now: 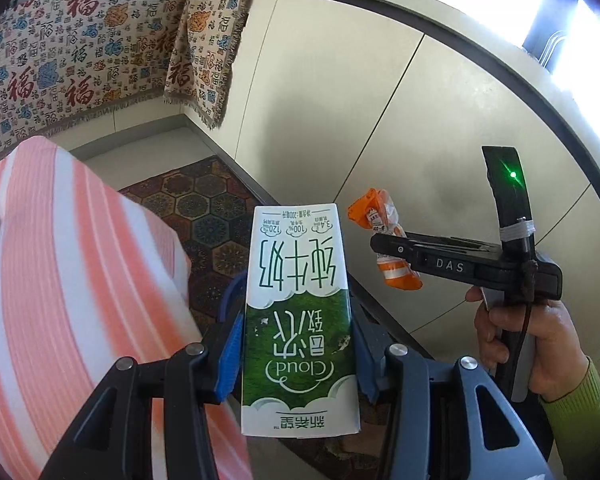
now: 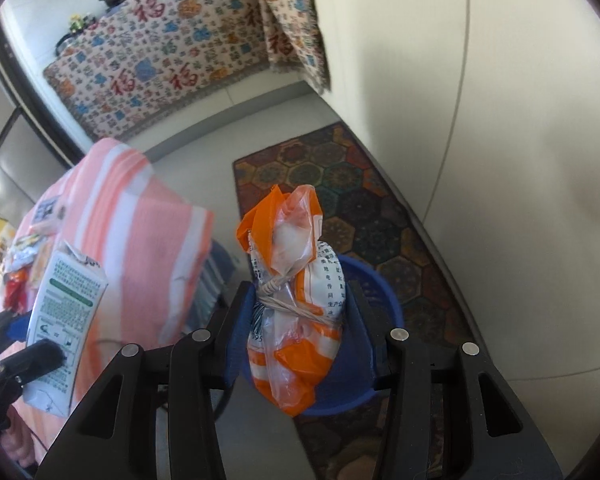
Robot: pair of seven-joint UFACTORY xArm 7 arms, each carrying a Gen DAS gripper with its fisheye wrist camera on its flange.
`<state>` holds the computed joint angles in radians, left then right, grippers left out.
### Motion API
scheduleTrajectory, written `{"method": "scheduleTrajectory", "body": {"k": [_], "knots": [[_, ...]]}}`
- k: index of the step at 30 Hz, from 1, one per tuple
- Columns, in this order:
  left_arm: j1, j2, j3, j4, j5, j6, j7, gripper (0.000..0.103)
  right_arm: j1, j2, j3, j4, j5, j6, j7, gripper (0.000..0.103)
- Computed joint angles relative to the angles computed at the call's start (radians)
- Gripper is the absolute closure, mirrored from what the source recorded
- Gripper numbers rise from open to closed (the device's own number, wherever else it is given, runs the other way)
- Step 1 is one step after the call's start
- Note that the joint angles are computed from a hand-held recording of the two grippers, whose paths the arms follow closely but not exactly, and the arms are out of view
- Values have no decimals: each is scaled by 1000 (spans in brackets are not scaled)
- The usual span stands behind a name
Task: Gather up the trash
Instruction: 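Carry carton and wrapper over the blue wastebasket and open both tools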
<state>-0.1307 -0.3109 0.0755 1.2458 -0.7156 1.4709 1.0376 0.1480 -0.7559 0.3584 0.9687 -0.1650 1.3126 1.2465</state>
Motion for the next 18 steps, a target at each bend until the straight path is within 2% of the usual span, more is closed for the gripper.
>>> {"method": "scheduleTrajectory", "body": {"k": [7,16,18], "knots": [[-65,16,-89,-82,17,-157,-58,55,12,-134,-43,-140,50,-36,24,56],[-134,50,-134,-124,63,-274,-110,55,0,-179,-66,-200,99,-72,-5,55],[-145,68,-138,-119,61,-292,-114,53,-10,-172,-72,-210,101,-103,-6,52]]}}
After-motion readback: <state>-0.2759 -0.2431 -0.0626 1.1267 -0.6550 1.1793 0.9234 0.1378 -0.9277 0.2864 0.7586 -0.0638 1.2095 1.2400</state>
